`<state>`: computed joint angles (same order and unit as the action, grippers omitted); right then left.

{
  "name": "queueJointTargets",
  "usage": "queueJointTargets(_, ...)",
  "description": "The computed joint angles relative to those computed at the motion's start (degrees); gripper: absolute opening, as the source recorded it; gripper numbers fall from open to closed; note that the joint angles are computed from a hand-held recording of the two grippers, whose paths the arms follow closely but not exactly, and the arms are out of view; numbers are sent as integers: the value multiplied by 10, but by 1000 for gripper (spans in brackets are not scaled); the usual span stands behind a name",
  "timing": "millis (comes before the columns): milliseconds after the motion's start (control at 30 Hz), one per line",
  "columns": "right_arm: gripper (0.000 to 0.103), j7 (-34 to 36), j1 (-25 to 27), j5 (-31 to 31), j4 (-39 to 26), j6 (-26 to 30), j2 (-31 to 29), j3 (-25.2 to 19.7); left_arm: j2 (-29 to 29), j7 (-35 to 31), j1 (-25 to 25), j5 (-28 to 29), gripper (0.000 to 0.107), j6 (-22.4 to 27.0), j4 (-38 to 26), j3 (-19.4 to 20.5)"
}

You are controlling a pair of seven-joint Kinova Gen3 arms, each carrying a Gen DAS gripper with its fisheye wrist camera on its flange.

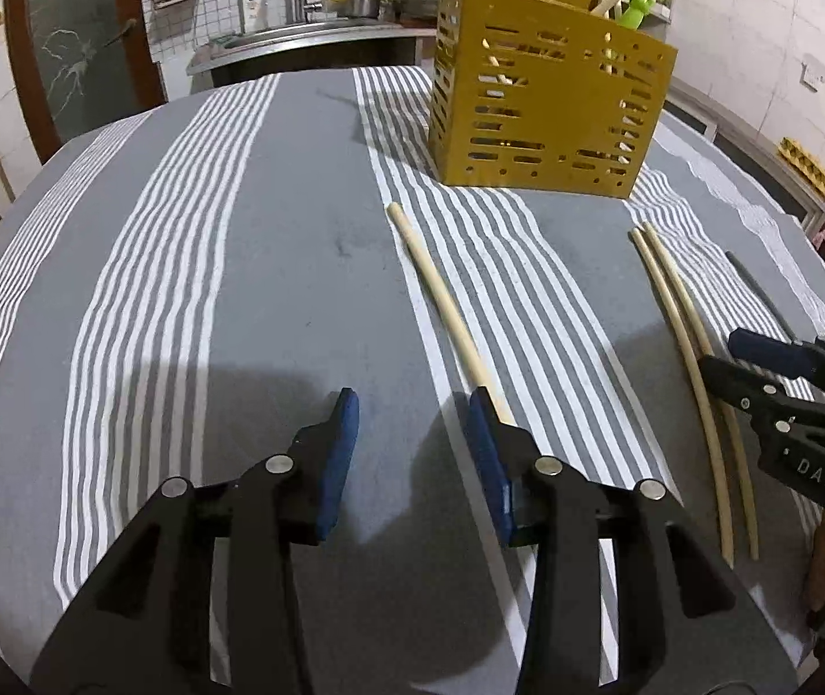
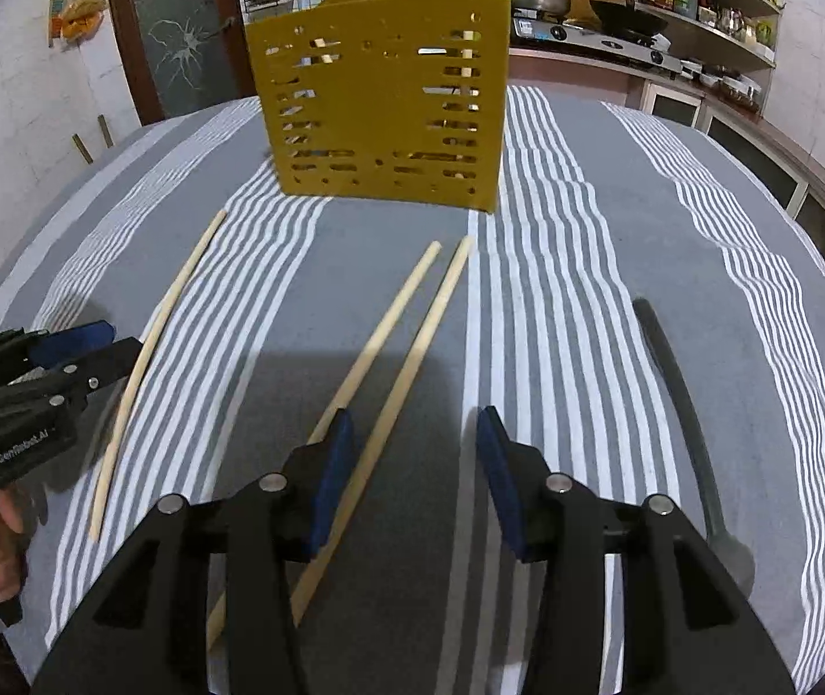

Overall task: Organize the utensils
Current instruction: 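Grasp a chopstick with the left tool while the right tool grasps another chopstick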

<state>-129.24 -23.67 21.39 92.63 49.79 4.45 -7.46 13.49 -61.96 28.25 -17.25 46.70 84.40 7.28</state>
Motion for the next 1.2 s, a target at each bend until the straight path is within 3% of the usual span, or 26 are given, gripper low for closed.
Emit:
queueJointTargets(200,44,79,23,-49,-61,18,41,14,31,-66,-26,45,40,36,-63,5)
queueJointTargets(500,45,94,26,-62,-95,20,69,33,64,-84,-34,83,41,55,-134,-4)
queueJointTargets(733,44,108,31,-74,-114,20,87,38,137,-56,4,52,41,114,-222,-32)
queueJointTargets(767,43,115,35,-81,-116,22,87,38,142,-52,9,47,41,118,-230,-36)
queueJointTargets(800,35,129,39,-91,-125,28,90,36,149,-51,12,45,41,125,-242,-37)
queueJointTargets(933,17,168,55,-133,-150,49,103,34,174,-58,28,27,26,152,-281,-44)
queueJointTargets(1067,13,185,50,-136,-167,67,112,36,183,-77,20,46,9,177,-307,-38)
queueJointTargets(1200,6,209,67,-169,-191,92,120,37,178,-83,9,66,4,190,-309,-36)
